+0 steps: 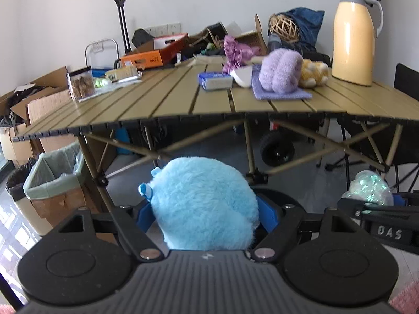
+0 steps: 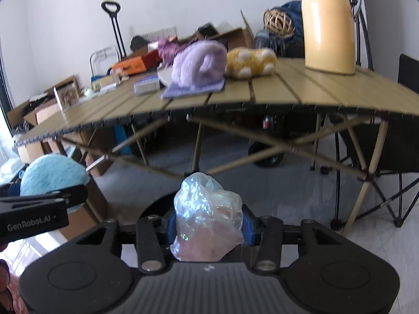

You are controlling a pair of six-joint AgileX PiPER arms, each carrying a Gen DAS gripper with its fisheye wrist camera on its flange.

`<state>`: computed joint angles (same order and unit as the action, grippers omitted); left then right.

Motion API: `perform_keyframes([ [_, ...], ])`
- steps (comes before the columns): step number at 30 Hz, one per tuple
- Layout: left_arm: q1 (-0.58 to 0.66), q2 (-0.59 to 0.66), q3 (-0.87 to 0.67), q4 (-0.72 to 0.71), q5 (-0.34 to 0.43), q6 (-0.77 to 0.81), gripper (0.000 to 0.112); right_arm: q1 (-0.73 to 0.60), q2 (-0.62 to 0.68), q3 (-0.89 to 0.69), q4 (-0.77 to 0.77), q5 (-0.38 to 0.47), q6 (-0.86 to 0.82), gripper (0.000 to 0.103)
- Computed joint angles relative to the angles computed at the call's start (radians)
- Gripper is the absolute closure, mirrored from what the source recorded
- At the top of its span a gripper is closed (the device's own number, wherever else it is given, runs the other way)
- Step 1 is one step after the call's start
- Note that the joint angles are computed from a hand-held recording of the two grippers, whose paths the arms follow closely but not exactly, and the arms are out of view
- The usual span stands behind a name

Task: Collect trash
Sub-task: 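Lift the blue plush and plastic bag off the table, carrying both to the black bin, then lower the left tool into the bin and open it, releasing the blue plush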

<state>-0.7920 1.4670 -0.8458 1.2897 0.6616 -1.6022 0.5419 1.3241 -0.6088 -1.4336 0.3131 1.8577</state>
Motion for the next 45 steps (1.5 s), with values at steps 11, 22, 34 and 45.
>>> perform_keyframes([
  [11,0.025,0.02,0.016,-0.214,-0.037,0.166,0.033,0.05,0.051,0.006,0.249,0.003,-0.21,0.057],
  [22,0.081,0.101,-0.01,-0.361,-0.052,0.292,0.033,0.019,0.135,-0.027,0.457,-0.024,-0.421,0.057],
  [34,0.135,0.203,-0.065,-0.498,-0.039,0.413,0.033,-0.057,0.227,-0.049,0.597,-0.059,-0.538,0.057],
  [45,0.155,0.246,-0.12,-0.594,-0.024,0.506,0.033,-0.086,0.257,-0.055,0.601,-0.072,-0.526,0.057],
])
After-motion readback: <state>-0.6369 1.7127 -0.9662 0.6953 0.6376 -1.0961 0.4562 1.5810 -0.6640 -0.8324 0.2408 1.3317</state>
